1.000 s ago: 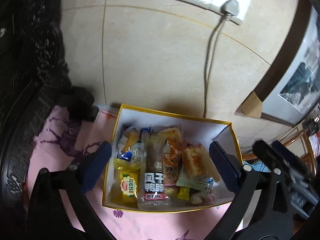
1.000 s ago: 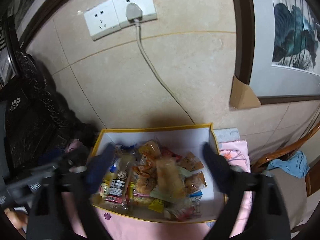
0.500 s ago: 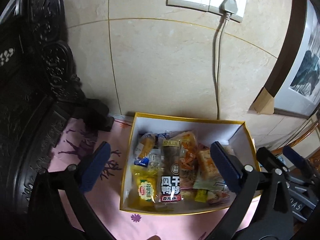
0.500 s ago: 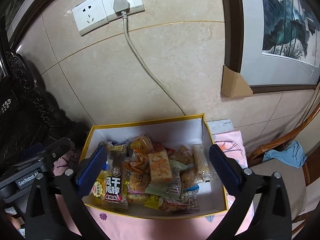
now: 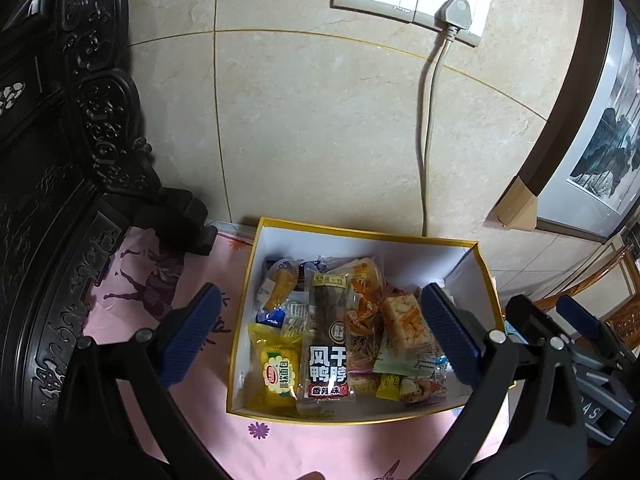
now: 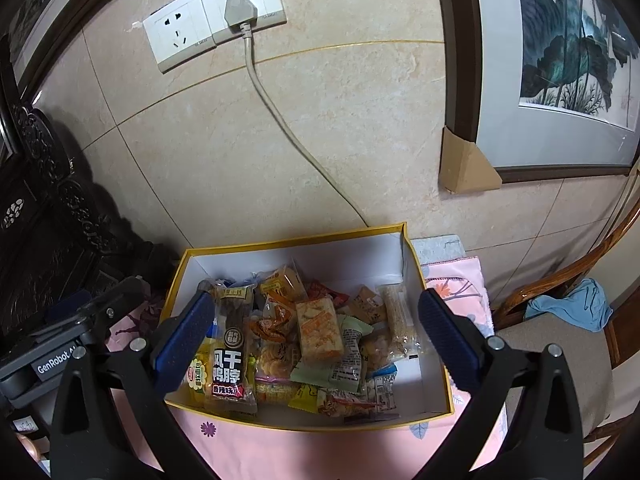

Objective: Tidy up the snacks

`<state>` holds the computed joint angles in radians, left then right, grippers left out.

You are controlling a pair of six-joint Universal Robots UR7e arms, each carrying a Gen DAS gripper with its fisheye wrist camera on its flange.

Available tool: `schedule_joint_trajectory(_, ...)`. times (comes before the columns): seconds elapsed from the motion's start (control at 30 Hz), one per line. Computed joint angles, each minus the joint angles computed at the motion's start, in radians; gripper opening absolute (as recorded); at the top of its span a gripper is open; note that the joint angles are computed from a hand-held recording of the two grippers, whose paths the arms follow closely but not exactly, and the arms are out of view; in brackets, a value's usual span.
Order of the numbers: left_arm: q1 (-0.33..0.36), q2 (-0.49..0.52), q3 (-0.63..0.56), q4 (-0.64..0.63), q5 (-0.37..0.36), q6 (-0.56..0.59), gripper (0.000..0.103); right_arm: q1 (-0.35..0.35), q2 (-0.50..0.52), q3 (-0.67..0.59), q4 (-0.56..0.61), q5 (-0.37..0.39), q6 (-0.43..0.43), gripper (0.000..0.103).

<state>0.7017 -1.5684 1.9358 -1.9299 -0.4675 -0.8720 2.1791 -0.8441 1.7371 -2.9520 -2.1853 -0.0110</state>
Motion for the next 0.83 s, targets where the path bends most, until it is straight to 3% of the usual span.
schedule_joint_trajectory(0.4,-0.014,-0.008,0.017,0.024,0.052,-0.038,0.101,0.002,0.004,0.002,0.0,-0.003,-0.002,0.102)
schedule_joint_trajectory(0.83,-0.012,-0.002,-0.008,0.105,0.045,-0.079,0.101,0.004,0.002,0.01,-0.006,0.001,-0.002,0.102)
